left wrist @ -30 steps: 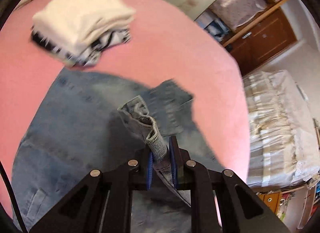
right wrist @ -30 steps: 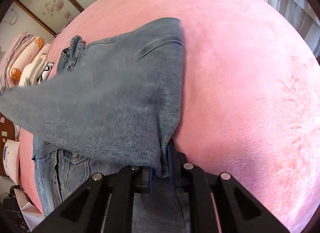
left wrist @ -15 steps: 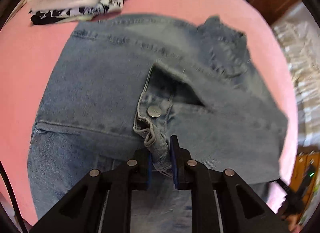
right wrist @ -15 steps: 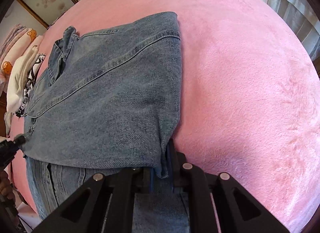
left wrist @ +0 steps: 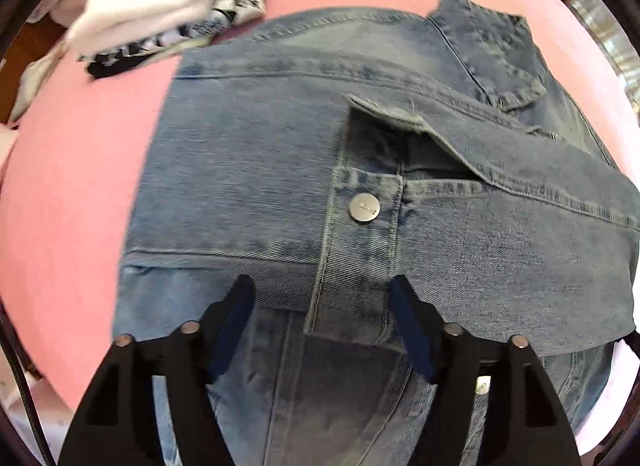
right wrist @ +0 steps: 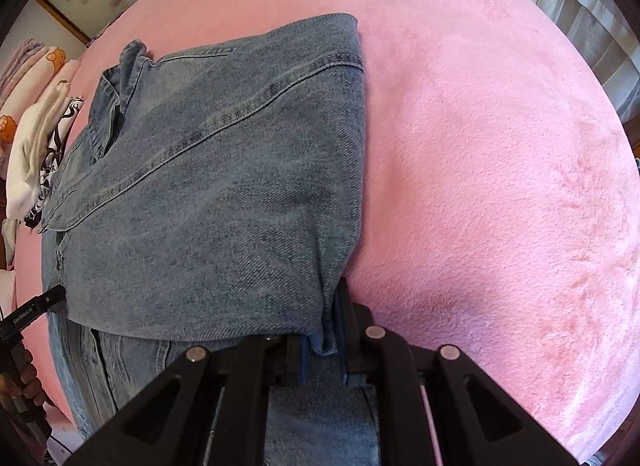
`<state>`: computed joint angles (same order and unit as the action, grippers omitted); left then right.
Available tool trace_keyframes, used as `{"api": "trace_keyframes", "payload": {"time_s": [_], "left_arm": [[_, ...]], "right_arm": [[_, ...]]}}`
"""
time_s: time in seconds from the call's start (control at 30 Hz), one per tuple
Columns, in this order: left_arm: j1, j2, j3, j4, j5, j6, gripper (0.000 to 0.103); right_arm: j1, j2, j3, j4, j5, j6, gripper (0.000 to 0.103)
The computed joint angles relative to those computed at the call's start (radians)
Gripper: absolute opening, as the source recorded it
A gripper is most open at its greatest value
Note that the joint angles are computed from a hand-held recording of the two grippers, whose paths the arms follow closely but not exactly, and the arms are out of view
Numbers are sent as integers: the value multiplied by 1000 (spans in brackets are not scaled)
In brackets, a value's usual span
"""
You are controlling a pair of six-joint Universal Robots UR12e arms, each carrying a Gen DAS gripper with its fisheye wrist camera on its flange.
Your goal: Fold large clothes
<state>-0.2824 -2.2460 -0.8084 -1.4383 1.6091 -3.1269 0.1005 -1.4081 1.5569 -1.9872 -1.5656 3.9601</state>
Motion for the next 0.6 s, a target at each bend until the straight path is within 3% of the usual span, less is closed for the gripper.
{"api": "trace_keyframes", "payload": {"time_s": [0.17,0.3,0.33,0.4,0.6], "left_arm": [[-14,39,-26,53,11,3,78],[-31,49,-12,37,-19,26,78],[-34,49,-8,34,-35,36,78],[-46,49,4,21,-73,56,78],[-79,34,31,26,-219,153,78]], "right_arm": [[-4,9,-32,59,18,-22,16],[-13,7,-63,116,52,-43,30],[-19,2,-66,126,74,-45,39],[-28,-13,-62,123,118,-43,46],[-31,-37,-75,106,197,-84,47]]}}
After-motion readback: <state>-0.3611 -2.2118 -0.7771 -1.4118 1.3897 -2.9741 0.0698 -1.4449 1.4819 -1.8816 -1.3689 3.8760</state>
